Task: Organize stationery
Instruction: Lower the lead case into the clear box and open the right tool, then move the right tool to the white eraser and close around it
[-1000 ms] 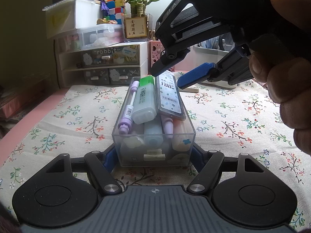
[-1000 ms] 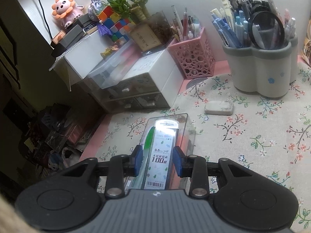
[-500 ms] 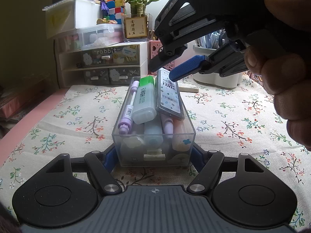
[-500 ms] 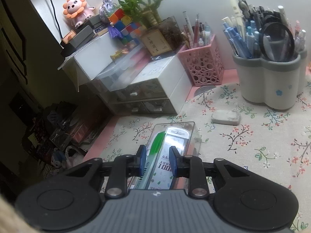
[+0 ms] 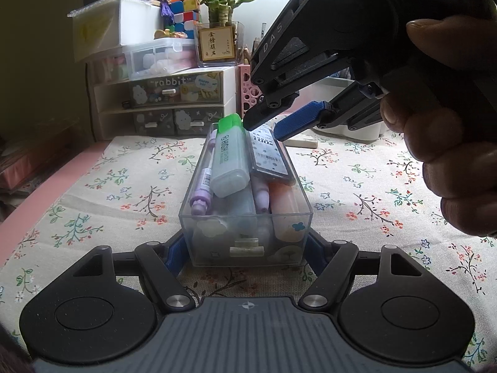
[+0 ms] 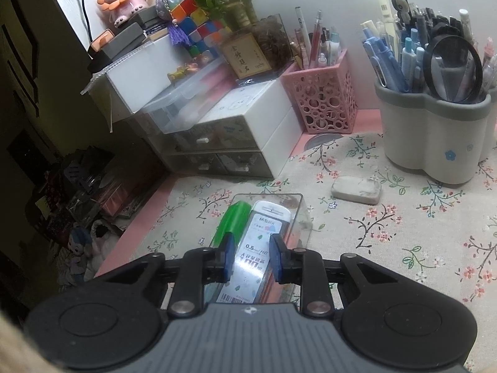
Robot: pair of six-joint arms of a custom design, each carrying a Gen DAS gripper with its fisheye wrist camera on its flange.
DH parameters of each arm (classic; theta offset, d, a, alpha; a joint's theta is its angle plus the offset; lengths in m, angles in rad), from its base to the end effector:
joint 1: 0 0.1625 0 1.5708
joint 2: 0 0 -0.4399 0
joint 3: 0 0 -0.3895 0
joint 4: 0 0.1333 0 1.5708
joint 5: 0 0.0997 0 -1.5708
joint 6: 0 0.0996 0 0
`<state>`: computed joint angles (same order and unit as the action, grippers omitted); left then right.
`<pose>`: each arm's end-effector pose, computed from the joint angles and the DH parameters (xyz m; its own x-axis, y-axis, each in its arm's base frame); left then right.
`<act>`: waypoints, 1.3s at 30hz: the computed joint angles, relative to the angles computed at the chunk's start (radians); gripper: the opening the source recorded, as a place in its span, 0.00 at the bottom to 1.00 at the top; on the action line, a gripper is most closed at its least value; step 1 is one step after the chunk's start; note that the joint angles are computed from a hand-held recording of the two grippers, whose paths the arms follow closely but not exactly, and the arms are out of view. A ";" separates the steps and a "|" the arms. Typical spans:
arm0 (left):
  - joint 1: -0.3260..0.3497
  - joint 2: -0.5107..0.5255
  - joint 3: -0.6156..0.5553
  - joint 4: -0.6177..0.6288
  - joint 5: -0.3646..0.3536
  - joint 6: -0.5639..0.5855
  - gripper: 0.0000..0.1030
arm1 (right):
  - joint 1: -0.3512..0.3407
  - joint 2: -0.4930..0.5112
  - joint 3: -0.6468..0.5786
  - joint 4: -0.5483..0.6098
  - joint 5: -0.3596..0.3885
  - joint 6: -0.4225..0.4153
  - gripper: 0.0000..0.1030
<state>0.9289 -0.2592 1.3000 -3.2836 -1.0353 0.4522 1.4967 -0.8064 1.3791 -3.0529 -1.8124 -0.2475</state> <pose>-0.3036 -0.7137 -0.0658 -0.5860 0.5082 -0.6312 0.8055 0.4500 -0.3855 0.0522 -0.7754 0.2882 -0.9364 0.1022 0.3358 -0.1897 0.6576 -0.7291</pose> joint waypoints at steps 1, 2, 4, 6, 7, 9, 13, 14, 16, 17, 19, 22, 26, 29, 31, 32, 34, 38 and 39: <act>0.000 0.000 0.000 0.000 0.000 0.001 0.71 | 0.000 -0.001 0.004 -0.005 -0.003 0.000 0.27; 0.000 0.000 0.000 0.000 -0.001 0.001 0.71 | -0.001 -0.005 0.009 -0.007 0.000 -0.004 0.27; 0.000 0.000 0.000 0.000 -0.001 0.001 0.71 | 0.001 -0.010 0.022 -0.028 -0.005 -0.012 0.27; 0.000 0.000 0.000 0.000 -0.001 0.001 0.71 | 0.005 -0.012 0.027 -0.051 -0.012 -0.026 0.27; 0.001 0.000 -0.001 0.001 -0.002 0.001 0.71 | 0.006 -0.013 0.027 -0.054 -0.011 -0.033 0.27; 0.000 0.000 -0.001 0.001 -0.001 0.001 0.71 | 0.007 -0.014 0.027 -0.054 -0.008 -0.038 0.27; 0.001 0.000 -0.001 0.002 -0.001 0.001 0.70 | -0.001 -0.027 0.047 -0.068 -0.009 -0.013 0.27; 0.001 0.000 -0.001 0.002 -0.001 0.001 0.70 | -0.005 -0.032 0.053 -0.066 -0.010 -0.004 0.27; 0.001 0.000 -0.001 0.001 -0.001 0.001 0.70 | -0.012 -0.041 0.069 -0.069 -0.020 -0.004 0.27; 0.000 0.000 -0.001 0.001 -0.001 0.001 0.70 | -0.015 -0.045 0.080 -0.081 -0.034 -0.015 0.27; 0.000 0.000 -0.001 0.001 -0.001 0.001 0.70 | -0.023 -0.052 0.099 -0.103 -0.059 -0.031 0.27; 0.001 0.000 -0.001 0.001 -0.001 0.001 0.70 | -0.042 -0.056 0.113 -0.119 -0.098 -0.071 0.30; 0.001 0.001 -0.001 0.001 -0.001 0.001 0.70 | -0.048 -0.041 0.099 -0.115 -0.179 -0.252 0.37; 0.000 0.002 -0.002 0.000 0.000 0.002 0.70 | -0.054 -0.037 0.082 -0.113 -0.188 -0.339 0.38; 0.000 0.002 -0.003 0.000 0.000 0.004 0.70 | -0.065 -0.036 0.064 -0.101 -0.152 -0.386 0.38; 0.000 0.002 -0.003 0.000 0.000 0.004 0.70 | -0.073 -0.030 0.053 -0.108 -0.126 -0.417 0.38; 0.000 0.003 -0.003 0.000 0.001 0.005 0.71 | -0.082 -0.005 0.019 -0.130 -0.108 -0.469 0.38; -0.001 0.003 -0.002 -0.001 0.001 0.006 0.71 | -0.095 0.039 -0.056 -0.117 -0.066 -0.567 0.38; -0.001 0.003 -0.002 -0.001 0.001 0.006 0.71 | -0.098 0.050 -0.076 -0.107 -0.054 -0.594 0.38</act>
<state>0.9280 -0.2561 1.2976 -3.2842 -1.0340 0.4586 1.3991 -0.7569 1.3027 -3.1599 -1.8661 -0.8420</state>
